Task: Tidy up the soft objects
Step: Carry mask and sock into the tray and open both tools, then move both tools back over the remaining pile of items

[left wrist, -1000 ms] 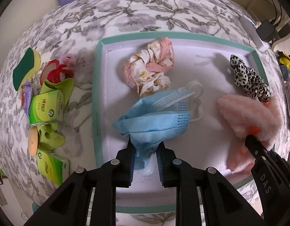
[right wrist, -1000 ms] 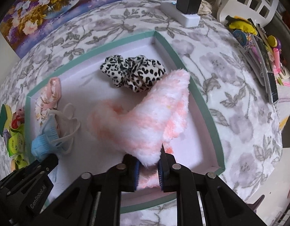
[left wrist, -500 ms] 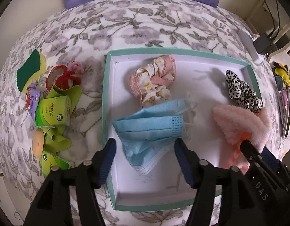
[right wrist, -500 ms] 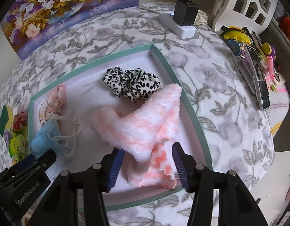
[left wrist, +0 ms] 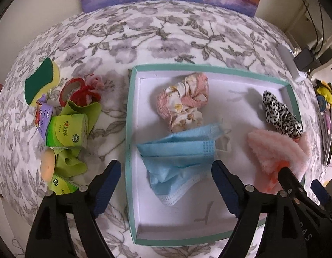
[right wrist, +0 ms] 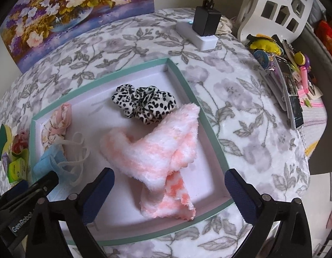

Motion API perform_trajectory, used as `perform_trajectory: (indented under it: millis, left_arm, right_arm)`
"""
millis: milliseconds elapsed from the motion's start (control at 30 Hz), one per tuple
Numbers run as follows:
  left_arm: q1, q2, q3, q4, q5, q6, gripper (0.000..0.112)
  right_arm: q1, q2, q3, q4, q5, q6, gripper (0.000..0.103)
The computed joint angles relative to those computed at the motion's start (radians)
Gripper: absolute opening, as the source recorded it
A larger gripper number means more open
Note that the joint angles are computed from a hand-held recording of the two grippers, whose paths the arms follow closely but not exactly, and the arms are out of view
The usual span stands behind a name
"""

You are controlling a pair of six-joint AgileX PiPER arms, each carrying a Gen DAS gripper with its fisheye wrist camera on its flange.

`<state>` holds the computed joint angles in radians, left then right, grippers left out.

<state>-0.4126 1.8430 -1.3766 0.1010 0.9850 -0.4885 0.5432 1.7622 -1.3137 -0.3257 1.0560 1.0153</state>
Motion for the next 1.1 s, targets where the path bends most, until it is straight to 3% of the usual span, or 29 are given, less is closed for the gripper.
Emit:
perform_trajectory:
  millis: [167, 600, 1100]
  left_arm:
    - [0.015, -0.003, 0.005, 0.011, -0.024, -0.011, 0.087]
    - [0.070, -0.033, -0.005, -0.007, -0.001, 0.016, 0.087]
    - [0.265, -0.124, -0.007, 0.150, 0.045, -0.025, 0.087]
  right_arm:
    - [-0.010, -0.003, 0.008, 0.011, -0.005, 0.005, 0.103]
    - [0.001, 0.006, -0.015, 0.012, 0.022, 0.013, 0.103]
    - [0.167, 0.172, -0.322, -0.021, 0.116, -0.010, 0.103]
